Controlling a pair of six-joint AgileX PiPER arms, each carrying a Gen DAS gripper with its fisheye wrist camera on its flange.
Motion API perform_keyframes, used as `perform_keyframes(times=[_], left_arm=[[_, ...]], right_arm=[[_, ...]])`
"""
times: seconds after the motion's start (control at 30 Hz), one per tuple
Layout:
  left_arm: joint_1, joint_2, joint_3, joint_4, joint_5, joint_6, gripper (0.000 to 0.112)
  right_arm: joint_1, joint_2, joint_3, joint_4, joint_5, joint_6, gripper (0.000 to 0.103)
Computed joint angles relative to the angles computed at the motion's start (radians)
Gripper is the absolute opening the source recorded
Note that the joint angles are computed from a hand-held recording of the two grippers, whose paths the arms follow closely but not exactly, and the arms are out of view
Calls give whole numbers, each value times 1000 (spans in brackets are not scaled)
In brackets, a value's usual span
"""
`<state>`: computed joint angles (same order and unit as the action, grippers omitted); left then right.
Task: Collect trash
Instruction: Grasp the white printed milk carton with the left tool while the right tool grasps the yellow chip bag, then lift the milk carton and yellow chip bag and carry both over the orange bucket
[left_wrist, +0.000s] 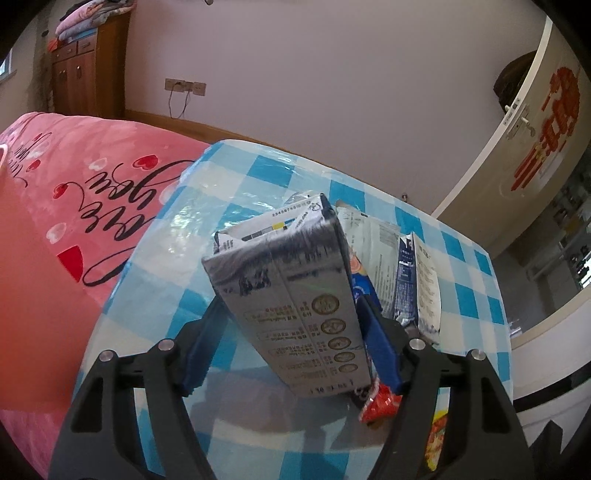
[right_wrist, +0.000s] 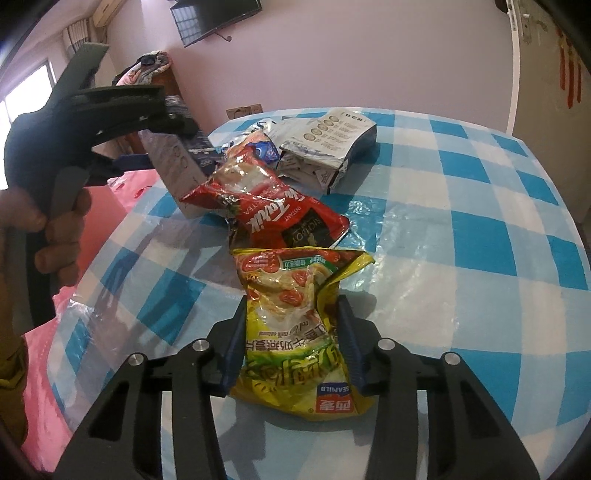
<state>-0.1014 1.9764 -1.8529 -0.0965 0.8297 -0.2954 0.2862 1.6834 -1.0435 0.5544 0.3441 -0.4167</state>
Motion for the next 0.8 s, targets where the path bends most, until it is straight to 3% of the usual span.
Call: perform_keyframes(times=[0.3, 0.8], left_arm=[[50, -142, 213, -119, -99, 97, 71], [103, -345, 477, -214, -166, 238, 71]], right_arm=[[11, -36, 41, -1, -16, 21, 42], [34, -116, 79, -28, 0, 83, 40]])
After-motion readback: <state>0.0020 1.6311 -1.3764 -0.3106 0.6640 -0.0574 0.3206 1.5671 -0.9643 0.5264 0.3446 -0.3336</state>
